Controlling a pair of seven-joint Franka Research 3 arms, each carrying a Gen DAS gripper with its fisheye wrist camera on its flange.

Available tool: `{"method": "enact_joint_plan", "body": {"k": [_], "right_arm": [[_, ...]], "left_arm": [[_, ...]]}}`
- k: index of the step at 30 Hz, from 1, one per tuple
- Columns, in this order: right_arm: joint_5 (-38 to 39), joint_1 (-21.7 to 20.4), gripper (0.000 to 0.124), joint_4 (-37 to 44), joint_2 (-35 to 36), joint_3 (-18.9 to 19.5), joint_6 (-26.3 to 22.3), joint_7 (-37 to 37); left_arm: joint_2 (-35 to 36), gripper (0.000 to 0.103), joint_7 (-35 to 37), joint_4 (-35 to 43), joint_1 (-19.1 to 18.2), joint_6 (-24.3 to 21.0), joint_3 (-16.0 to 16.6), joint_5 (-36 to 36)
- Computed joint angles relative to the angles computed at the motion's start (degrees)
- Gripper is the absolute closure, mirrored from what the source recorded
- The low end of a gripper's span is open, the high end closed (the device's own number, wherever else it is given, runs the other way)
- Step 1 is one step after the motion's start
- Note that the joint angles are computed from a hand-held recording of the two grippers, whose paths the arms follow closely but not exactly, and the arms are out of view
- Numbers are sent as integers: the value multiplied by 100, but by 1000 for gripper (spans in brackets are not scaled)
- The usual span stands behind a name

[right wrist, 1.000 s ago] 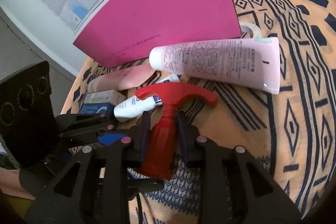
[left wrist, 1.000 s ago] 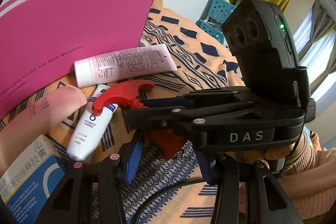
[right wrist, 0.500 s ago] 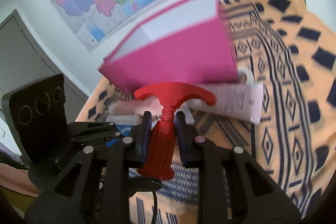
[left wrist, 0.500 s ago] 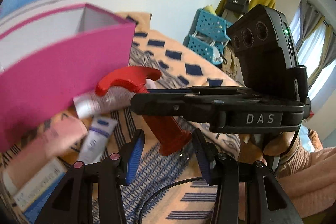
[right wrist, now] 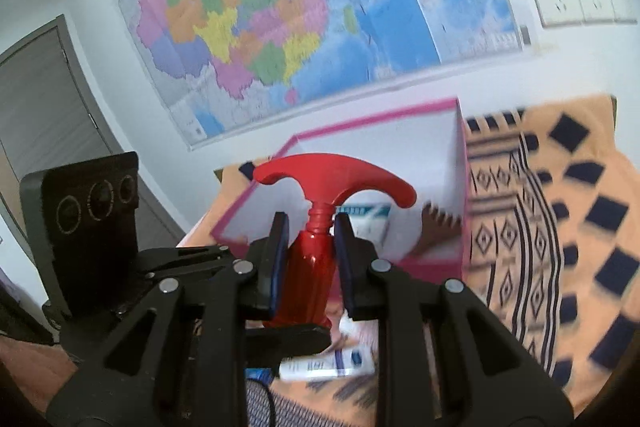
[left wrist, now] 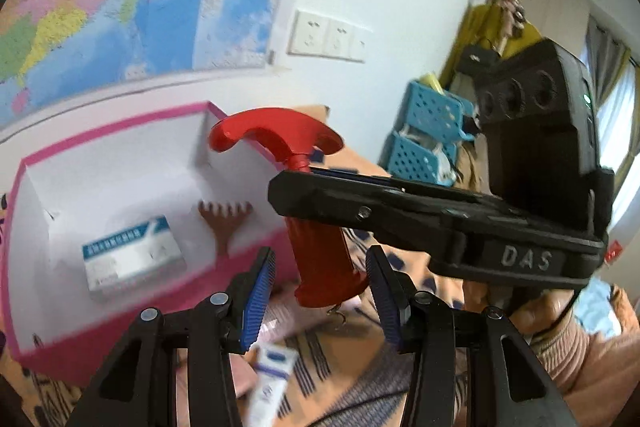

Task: Organize rigid objects
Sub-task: 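Carry the red tool with the right gripper into the magenta box and release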

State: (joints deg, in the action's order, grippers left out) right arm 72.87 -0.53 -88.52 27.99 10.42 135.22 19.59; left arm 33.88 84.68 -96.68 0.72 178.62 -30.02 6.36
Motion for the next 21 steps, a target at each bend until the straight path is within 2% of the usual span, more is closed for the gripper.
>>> {"method": "enact_joint_plan", "body": {"k": [3, 5, 9, 14, 16, 19, 21], "right_arm": [[-131, 67, 99, 498, 294, 7, 48, 176], [-287, 98, 99, 782, 478, 30, 119, 328], [-965, 207, 99, 1570, 1036, 27, 192, 909], [-1831, 349, 99, 2367, 1660, 36, 319, 1574], [-2179, 431, 99, 2596, 1862, 21, 398, 1820], [-2691, 502, 99, 3033, 2192, 4, 275, 2279], [-2977, 559, 98, 3126, 2291, -15, 403, 2520]], "left_arm": [[101, 56, -190, 329, -253, -54, 346, 13], [226, 56, -232, 583, -300, -177, 408, 4], [485, 56, -403, 1136, -595, -494, 784, 10], [876, 56, -472, 1766, -744, -985, 968, -123], [1051, 56, -436, 1992, -716, -1184, 915, -247], [1262, 56, -570, 2308, -827, -1480, 1078, -356], [1319, 56, -682, 2409, -901, -1604, 1207, -386]]}}
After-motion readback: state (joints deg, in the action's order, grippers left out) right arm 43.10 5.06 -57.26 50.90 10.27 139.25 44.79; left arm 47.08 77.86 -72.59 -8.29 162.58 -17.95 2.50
